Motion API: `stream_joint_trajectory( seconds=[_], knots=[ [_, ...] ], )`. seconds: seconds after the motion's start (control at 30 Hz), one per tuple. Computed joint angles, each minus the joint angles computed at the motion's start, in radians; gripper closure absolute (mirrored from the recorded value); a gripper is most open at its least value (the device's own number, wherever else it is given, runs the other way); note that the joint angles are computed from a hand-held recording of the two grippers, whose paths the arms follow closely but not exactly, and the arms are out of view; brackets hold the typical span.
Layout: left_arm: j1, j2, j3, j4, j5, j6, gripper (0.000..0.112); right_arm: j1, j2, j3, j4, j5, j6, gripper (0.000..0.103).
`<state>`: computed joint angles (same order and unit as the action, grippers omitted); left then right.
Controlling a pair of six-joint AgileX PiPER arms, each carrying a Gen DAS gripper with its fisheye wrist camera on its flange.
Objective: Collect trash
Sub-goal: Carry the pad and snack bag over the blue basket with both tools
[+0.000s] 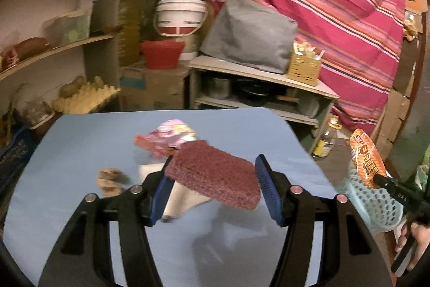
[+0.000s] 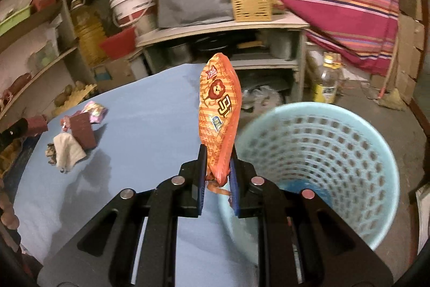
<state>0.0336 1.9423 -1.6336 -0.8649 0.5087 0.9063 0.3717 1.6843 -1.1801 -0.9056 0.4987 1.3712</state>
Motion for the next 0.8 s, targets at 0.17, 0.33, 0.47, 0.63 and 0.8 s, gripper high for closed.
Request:
stream_joint_trajectory(
  seconds=[0.17,0.33,0.47,0.63,0.8],
  knots=[
    [-0.087,-0.028,0.054,0.004,-0.051,-0.023,0.053,-0.046,-0.105,0.14,-0.069,-0.005,0.057,0.087],
    [-0.178,-0.032,0.086,-0.003,-0.097,-0.036,0.053,-0.086,-0.19,0.243,-0.118,0.004,0.09,0.087],
    [-0.256,-0.022,0.099,0.004,-0.127,-0.057,0.053,-0.133,-0.257,0.327,-0.123,-0.014,0.084,0.087],
    [-0.352,0.006,0.089,0.019,-0.149,-0.091,0.053,-0.204,-0.323,0.408,-0.081,-0.063,0.033,0.087],
    [-0.441,0.057,0.034,0.043,-0.158,-0.132,0.053,-0.279,-0.359,0.448,-0.04,-0.121,-0.018,0.087]
  ],
)
